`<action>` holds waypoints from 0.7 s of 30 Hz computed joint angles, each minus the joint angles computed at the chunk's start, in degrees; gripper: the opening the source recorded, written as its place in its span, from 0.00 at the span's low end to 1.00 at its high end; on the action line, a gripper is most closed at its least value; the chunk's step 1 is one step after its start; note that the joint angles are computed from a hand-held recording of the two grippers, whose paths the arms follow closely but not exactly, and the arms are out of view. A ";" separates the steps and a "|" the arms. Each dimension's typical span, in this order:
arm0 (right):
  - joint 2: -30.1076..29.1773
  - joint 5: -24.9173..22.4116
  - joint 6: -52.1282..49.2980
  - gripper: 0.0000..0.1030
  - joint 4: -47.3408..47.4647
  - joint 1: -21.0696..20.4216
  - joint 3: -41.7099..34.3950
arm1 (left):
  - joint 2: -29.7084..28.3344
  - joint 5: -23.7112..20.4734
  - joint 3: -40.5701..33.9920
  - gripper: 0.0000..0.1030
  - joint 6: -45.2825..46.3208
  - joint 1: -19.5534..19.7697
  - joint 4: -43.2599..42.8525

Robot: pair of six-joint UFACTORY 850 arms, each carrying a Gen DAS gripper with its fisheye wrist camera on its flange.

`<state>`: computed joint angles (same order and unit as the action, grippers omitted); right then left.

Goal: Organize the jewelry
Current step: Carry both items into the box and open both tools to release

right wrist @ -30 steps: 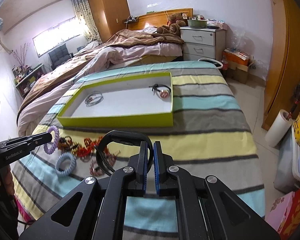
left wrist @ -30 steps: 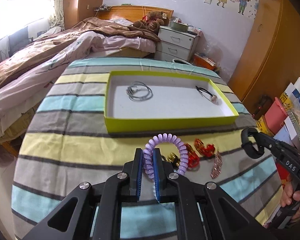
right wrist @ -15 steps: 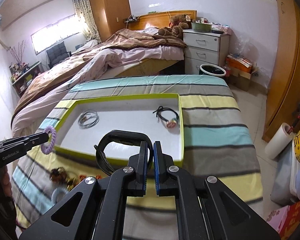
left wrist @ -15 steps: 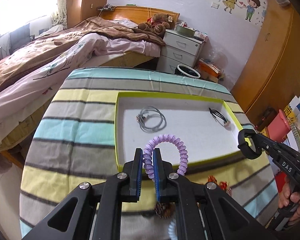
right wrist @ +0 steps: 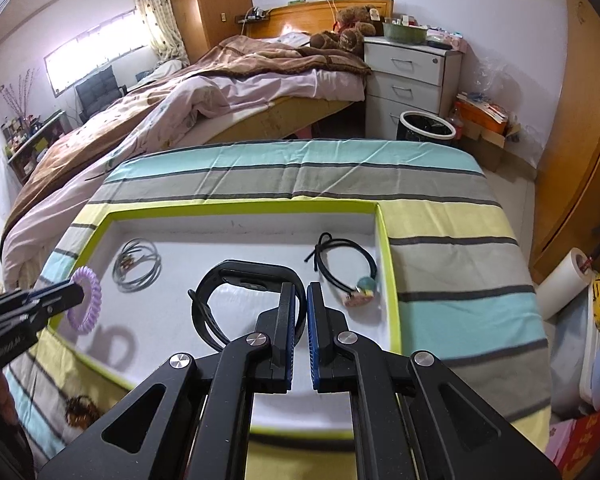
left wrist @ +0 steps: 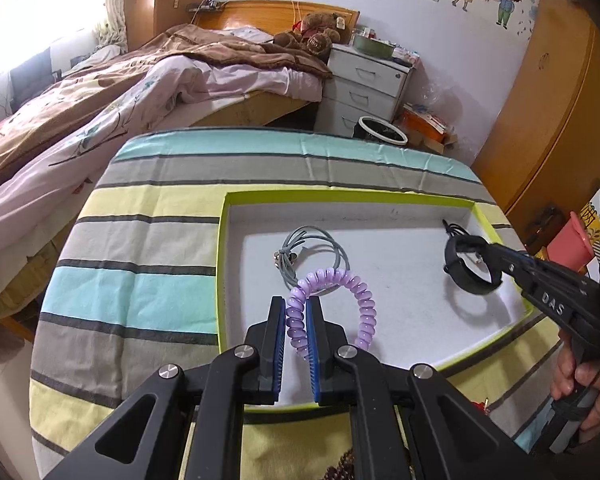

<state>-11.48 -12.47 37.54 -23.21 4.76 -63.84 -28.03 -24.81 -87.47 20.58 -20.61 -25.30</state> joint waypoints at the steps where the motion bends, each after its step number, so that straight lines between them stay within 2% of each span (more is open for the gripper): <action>1: -0.60 -0.23 -0.16 0.06 0.29 -0.06 -0.59 | -0.40 -0.17 -0.38 0.10 -0.32 -0.01 0.21; 11: -5.33 -2.78 -3.52 0.06 3.75 -0.05 -4.91 | -3.42 -1.39 -3.31 0.10 -4.24 0.16 3.20; 21: -5.71 -2.98 -4.88 0.06 5.41 -0.17 -5.30 | -3.96 -2.48 -3.91 0.10 -3.92 0.21 2.44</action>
